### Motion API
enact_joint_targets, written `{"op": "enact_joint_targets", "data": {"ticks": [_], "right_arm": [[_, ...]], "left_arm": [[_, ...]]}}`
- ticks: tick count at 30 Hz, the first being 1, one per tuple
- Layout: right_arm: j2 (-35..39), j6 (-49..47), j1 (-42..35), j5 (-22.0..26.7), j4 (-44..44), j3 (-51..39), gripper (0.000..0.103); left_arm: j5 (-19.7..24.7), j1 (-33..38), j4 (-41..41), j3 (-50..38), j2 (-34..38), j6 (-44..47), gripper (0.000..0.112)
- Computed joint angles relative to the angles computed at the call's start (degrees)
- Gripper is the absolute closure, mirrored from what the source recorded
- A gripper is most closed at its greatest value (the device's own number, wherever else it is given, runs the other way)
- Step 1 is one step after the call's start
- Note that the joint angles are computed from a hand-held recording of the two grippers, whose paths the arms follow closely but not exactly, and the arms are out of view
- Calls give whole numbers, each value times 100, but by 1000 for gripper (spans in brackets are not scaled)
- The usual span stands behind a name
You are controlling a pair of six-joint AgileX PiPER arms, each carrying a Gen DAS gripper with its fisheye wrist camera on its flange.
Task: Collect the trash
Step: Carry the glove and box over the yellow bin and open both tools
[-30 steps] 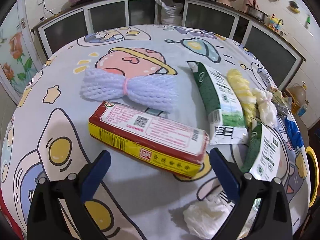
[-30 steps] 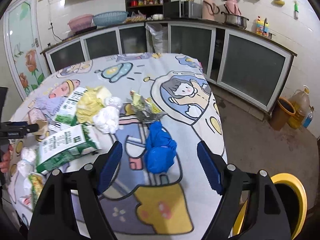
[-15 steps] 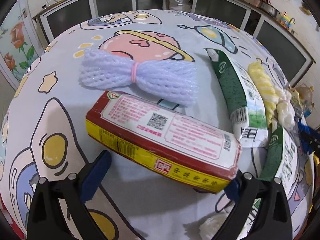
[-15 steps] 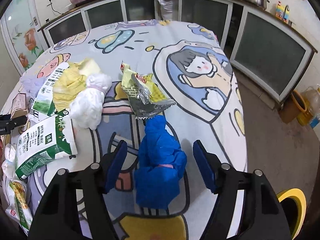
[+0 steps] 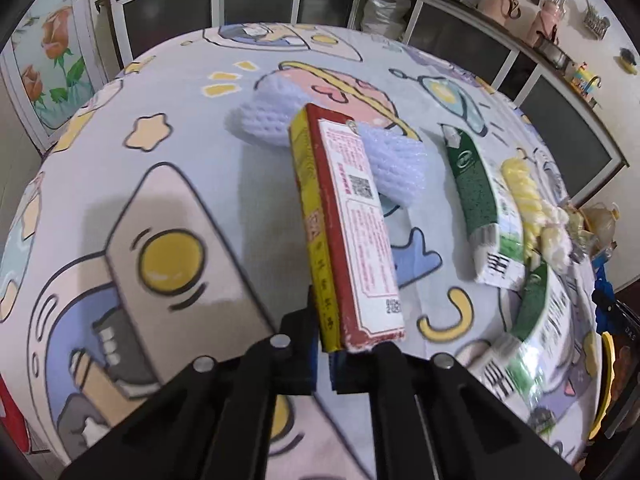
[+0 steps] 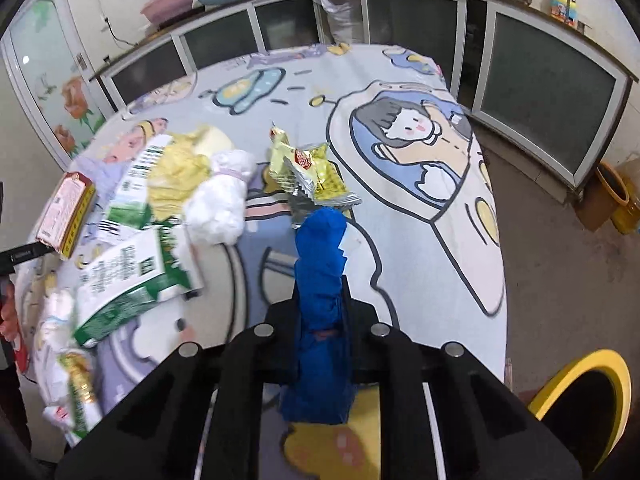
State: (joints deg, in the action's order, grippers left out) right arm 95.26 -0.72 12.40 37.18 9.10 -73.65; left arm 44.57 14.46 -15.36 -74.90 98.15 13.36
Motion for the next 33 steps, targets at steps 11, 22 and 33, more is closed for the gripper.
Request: {"op": "enact_joint_targets", "data": {"ticks": [11,22,33], "right_arm": [[-1337,161,106,99,191,741,88],[-2205,664,291,202,-151,1332,88],[-3381,298,-476,518,160,2014,88]], "left_arm": [[216,811,-959,857,-1350,1326,110],[562,1144,-1535,1526,-2246,2130,110],[539,-165,-1546,1935,-2923,1877,110]]}}
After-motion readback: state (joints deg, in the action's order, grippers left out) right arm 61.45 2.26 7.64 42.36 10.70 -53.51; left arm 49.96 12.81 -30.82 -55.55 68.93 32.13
